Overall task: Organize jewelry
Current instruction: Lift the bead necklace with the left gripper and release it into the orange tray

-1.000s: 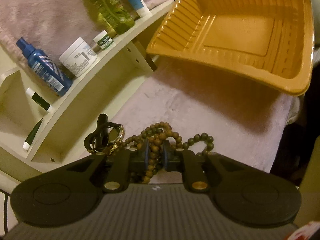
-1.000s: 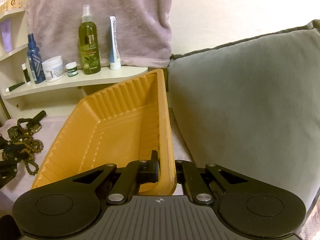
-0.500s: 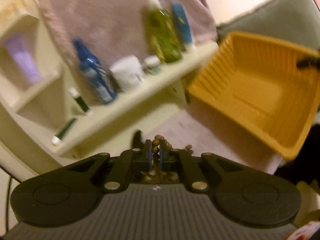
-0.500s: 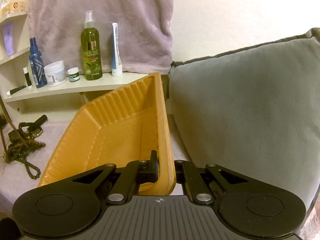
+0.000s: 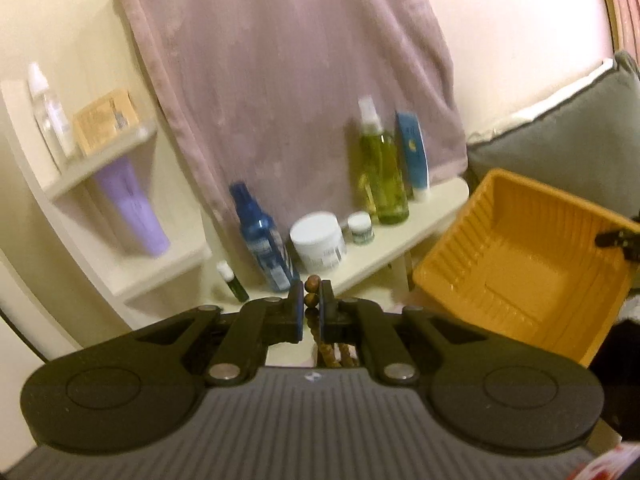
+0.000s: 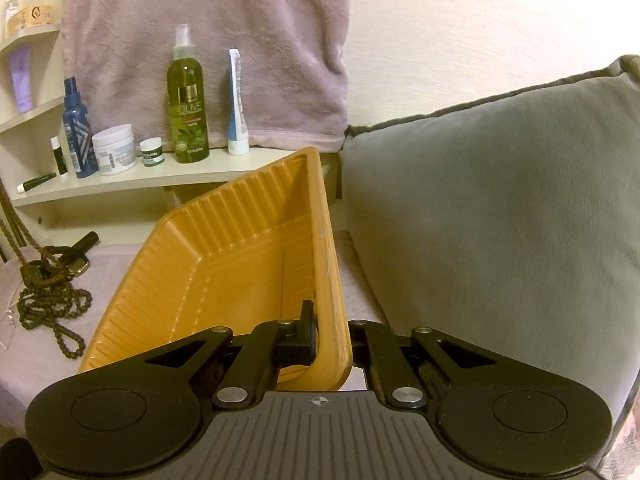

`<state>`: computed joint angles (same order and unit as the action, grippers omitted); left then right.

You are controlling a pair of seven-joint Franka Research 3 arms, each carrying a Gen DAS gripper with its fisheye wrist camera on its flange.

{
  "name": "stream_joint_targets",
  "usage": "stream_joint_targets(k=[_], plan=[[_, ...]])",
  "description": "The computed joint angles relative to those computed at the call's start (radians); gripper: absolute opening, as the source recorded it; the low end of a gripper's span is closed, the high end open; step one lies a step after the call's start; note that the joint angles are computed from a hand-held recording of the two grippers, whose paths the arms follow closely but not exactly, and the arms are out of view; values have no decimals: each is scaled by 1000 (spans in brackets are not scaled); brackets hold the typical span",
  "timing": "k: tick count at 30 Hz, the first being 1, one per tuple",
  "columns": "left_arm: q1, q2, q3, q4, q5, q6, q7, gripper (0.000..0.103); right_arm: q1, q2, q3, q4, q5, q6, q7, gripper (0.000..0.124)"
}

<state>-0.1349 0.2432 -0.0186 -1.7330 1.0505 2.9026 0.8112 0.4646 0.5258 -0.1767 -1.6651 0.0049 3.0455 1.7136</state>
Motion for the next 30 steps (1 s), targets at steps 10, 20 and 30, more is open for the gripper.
stream_joint_targets(k=[10, 20, 30], plan=[[-10, 24, -46, 92, -171, 4, 143, 6, 22, -22, -24, -27, -2, 25, 11, 5], [-68, 135, -91, 224, -377, 23, 322, 6, 128, -15, -141, -55, -25, 80, 80, 5], [-91, 276, -141, 343, -582, -31, 518, 6, 155, 6, -171, -52, 6, 93, 86, 5]])
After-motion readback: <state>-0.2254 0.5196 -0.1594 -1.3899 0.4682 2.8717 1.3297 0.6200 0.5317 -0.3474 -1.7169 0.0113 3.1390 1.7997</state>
